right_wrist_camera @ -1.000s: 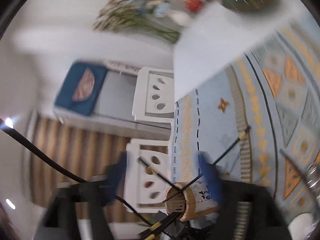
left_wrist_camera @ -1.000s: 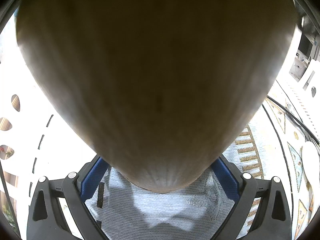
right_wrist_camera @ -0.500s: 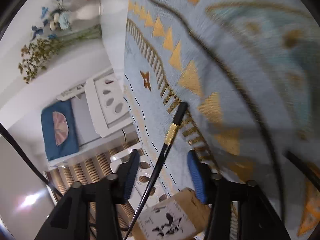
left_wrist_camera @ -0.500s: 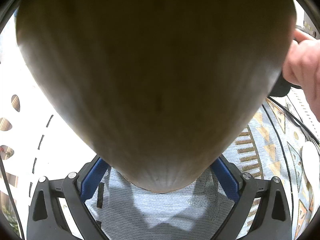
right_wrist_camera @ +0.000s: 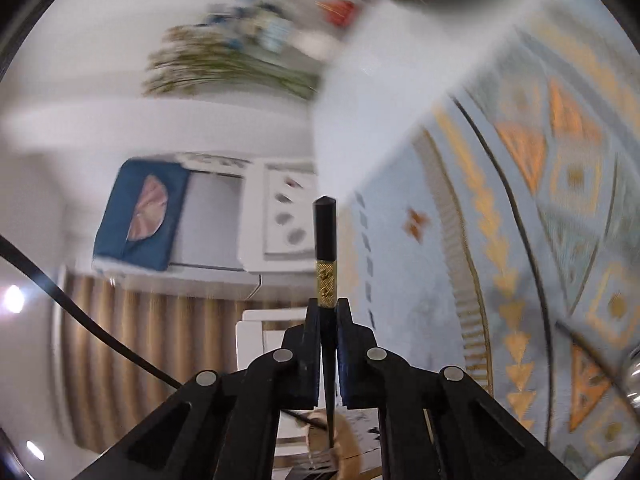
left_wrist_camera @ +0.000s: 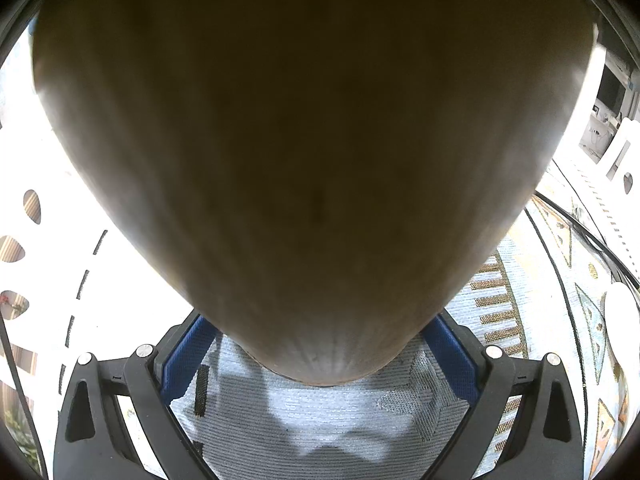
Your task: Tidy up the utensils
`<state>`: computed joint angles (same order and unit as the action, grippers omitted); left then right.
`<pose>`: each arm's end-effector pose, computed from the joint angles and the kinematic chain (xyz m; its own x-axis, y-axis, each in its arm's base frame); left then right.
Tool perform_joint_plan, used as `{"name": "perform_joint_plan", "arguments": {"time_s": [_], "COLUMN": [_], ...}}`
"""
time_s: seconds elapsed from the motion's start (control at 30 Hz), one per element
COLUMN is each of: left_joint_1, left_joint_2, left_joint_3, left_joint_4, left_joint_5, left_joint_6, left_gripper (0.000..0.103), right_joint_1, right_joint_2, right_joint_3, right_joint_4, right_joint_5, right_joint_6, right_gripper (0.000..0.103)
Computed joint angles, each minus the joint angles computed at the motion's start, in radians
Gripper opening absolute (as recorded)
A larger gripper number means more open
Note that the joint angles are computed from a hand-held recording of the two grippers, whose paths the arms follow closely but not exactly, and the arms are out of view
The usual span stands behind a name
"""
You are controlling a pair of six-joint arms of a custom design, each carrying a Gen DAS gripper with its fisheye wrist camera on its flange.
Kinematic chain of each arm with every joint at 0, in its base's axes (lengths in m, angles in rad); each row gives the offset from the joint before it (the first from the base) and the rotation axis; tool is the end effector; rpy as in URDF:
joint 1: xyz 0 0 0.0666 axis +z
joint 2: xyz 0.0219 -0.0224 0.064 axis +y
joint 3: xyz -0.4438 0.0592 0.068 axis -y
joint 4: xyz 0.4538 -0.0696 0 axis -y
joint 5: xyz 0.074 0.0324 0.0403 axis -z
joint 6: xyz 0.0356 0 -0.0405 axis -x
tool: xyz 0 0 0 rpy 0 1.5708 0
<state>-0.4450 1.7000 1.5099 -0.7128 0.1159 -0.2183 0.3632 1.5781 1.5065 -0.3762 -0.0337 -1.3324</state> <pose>0.5935 -0.2881 0.3902 -0.5852 0.5174 -0.6243 0.6340 0.7720 0.0455 0.6021 0.2297 0.4938 -0.4682 0.8610 -0.1987 0.3027 0.3675 0.8794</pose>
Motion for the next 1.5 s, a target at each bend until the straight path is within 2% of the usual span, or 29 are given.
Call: {"name": "perform_joint_plan", "arguments": {"time_s": [0.13,0.3,0.47,0.7,0.87,0.93,1.0,1.1,1.23,1.33,1.4,1.5], "left_joint_1": [0.000,0.000,0.000,0.000,0.000,0.000,-0.001,-0.001,-0.004,-0.008,-0.012,0.001], "left_joint_2": [0.000,0.000,0.000,0.000,0.000,0.001,-0.002,-0.003,-0.005,-0.009,-0.006,0.005], "left_joint_3": [0.000,0.000,0.000,0.000,0.000,0.001,0.000,-0.001,-0.004,-0.008,-0.006,-0.002], "left_joint_4": [0.000,0.000,-0.001,0.000,0.000,-0.002,-0.003,-0.004,-0.002,-0.002,0.000,0.006], "left_joint_5": [0.000,0.000,0.001,0.001,0.001,0.001,0.002,0.002,0.000,-0.003,-0.006,0.003], "left_joint_6": [0.000,0.000,0.001,0.001,0.002,0.001,0.003,0.003,0.005,0.007,0.010,0.000], "left_gripper": [0.100,0.100,0.100,0.100,0.100,0.100,0.100,0.100,0.100,0.100,0.100,0.100], "right_joint_1": [0.061,0.125,0.167,0.193,0.208,0.205,0.199,0.199,0.203,0.212,0.224,0.239], "right_joint_2": [0.018,0.080,0.144,0.209,0.245,0.253,0.250,0.216,0.154,0.100,0.059,0.005], "right_joint_3": [0.170,0.342,0.466,0.569,0.635,0.650,0.649,0.609,0.564,0.527,0.495,0.452], "right_joint_4": [-0.169,-0.284,-0.386,-0.449,-0.513,-0.537,-0.544,-0.506,-0.462,-0.426,-0.403,-0.388], "right_joint_5": [0.158,0.250,0.305,0.325,0.321,0.285,0.251,0.251,0.305,0.364,0.418,0.492], "right_joint_6": [0.254,0.478,0.640,0.779,0.838,0.831,0.824,0.816,0.812,0.816,0.822,0.816], "right_gripper": [0.007,0.007,0.007,0.007,0.008,0.012,0.025,0.028,0.032,0.038,0.050,0.052]}}
